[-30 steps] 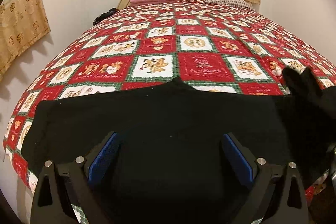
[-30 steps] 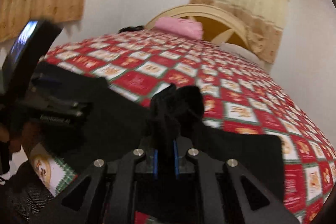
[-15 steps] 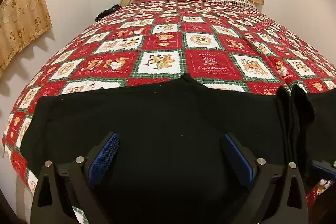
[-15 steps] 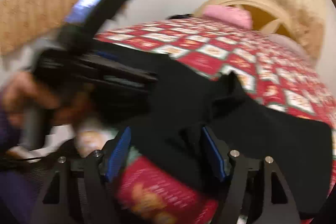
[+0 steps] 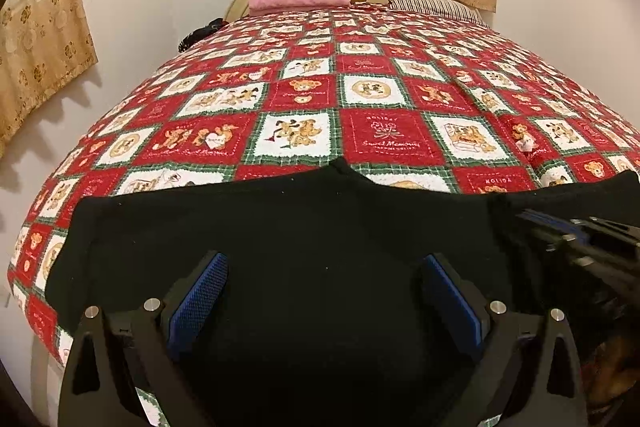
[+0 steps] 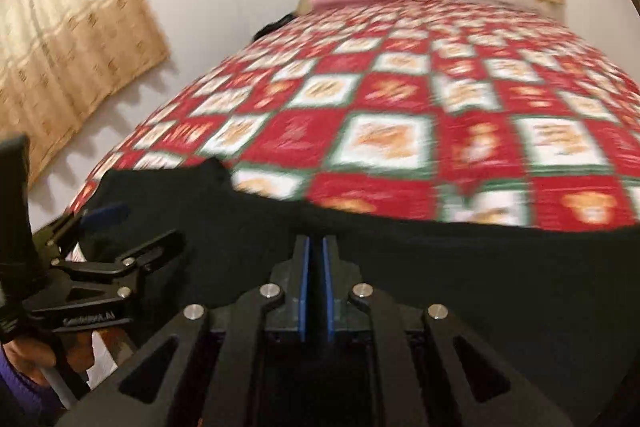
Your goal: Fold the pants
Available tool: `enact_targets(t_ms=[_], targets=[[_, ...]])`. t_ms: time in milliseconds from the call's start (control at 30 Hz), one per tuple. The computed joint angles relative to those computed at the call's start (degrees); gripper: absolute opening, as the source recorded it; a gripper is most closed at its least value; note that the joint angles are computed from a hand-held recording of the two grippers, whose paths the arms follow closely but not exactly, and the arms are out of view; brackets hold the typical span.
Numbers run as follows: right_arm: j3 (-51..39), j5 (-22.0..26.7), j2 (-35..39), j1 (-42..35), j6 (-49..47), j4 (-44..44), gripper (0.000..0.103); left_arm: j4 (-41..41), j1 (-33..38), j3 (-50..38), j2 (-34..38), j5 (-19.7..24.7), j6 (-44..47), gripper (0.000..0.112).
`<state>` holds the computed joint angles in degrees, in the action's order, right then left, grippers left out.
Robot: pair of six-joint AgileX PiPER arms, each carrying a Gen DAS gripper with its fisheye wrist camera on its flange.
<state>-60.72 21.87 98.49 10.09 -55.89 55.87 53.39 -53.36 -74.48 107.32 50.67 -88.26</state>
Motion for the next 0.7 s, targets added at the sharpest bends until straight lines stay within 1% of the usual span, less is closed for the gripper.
enact_targets(t_ms=[33,100,167,200,233,267,300,367,433,533,600,667,700], targets=[[0.09,-0.79,0.17,0.34,-0.84,0.66,0.014,-0.01,0.02,-0.07,-0.05,0.18,0.13,0.100],[-0.75,1.68,1.04,-1.32,-2.93,3.17,0.014,-0.14,0.16,-0.65,0.08,0.21,0.53,0.100],[-1.23,6.29,1.50,-3.74,-7.38,7.29,0.014,-0.39,0.26,-2.02,0.55,0.09,1.54,0.100],[-1.36,10.19,1.44,-5.64,-10.58,10.25,0.014,-0.42,0.19,-2.78,0.82,0.16,2.02,0.100],[-0.17,14.45,0.19,-8.17,-14.37,14.69,0.014,-0.27,-0.01,-3.87,1.13,0.25,2.68,0.100],[1.17,16.41,-1.51,-9.95,-17.02,17.93,0.014,0.06,-0.35,-5.08,1.45,0.31,3.38,0.100],[3.90,17.56,-4.73,-12.37,-20.85,22.24,0.014,0.47,-0.73,-6.45,1.85,0.26,4.25,0.100],[6.85,18.41,-9.54,-16.51,-22.97,24.64,0.014,1.57,-1.81,-9.89,3.23,0.02,6.45,0.100],[8.61,17.94,-13.32,-21.35,-22.26,23.76,0.014,1.56,-2.35,-13.47,5.09,-0.07,8.60,0.100],[9.29,14.64,-15.62,-27.30,-19.64,19.34,0.014,-0.53,-3.05,-19.48,8.65,-1.36,11.97,0.100],[8.45,11.71,-14.66,-28.89,-15.78,14.20,0.014,-2.87,-3.63,-24.52,12.26,-1.48,14.56,0.100],[7.97,8.41,-12.55,-29.22,-13.88,11.63,0.014,-4.79,-4.41,-29.22,15.78,0.53,16.81,0.100],[7.71,7.89,-11.59,-29.23,-13.65,11.39,0.014,-5.70,-4.76,-31.26,17.40,1.69,17.78,0.100]])
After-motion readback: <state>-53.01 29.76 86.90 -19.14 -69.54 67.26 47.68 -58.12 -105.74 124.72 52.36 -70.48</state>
